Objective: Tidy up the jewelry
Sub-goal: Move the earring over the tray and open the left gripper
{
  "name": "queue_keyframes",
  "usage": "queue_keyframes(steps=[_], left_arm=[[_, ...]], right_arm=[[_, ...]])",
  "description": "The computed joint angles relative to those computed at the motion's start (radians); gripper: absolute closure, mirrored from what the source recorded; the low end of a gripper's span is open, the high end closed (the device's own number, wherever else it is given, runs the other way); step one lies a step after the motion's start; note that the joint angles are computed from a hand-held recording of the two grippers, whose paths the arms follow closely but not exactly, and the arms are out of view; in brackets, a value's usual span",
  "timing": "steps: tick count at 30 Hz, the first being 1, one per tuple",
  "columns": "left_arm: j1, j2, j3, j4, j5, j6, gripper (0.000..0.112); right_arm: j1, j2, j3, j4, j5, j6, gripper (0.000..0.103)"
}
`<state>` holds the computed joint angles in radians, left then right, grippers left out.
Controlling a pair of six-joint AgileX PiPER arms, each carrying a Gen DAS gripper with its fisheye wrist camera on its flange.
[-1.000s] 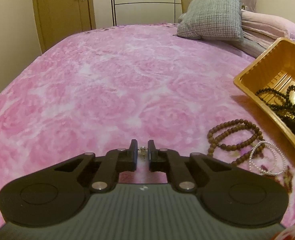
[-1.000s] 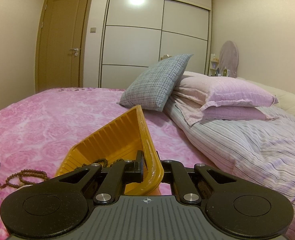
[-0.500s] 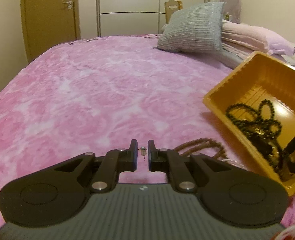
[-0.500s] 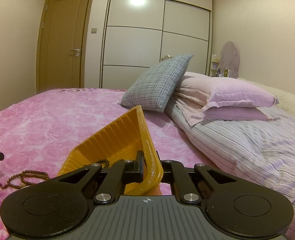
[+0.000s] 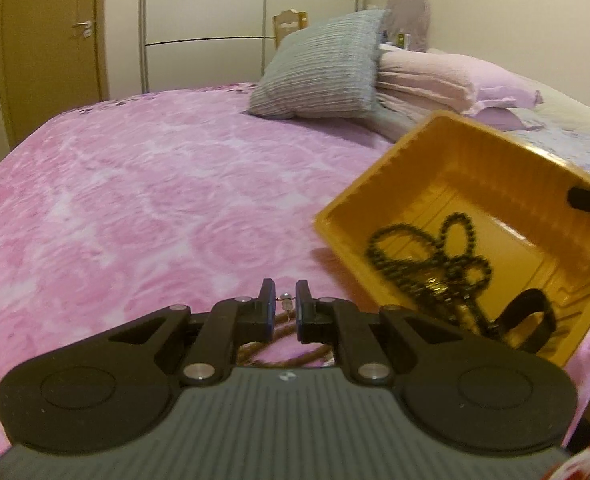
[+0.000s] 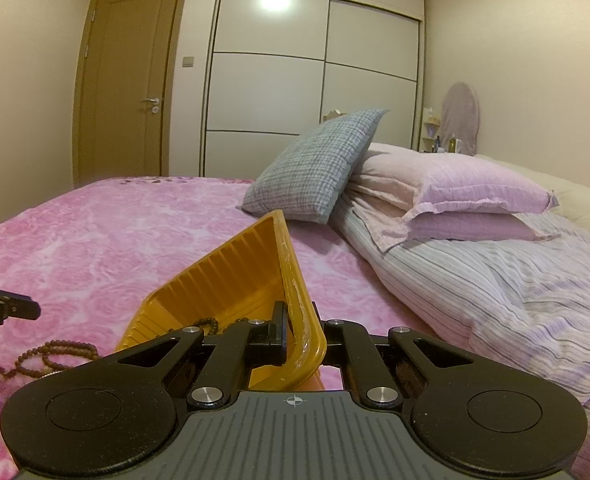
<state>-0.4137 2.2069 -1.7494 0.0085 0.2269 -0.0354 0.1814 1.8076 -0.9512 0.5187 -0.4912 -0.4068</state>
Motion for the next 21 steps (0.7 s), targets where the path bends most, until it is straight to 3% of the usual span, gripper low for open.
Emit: queue_keyframes(steps=[8,21], left_arm=[[-0.042,0.037,-0.077,-0.225,0.04,0.215,0.104],[-0.108,0.102,-0.204,-0.387,0.114,0.386,0.104]], right_arm=[[0.003,-0.003,0.003,0.004,-0.001,0.0,0.096],[0.003,-0.004,0.005,0.004,-0.002,0.004,0.096]])
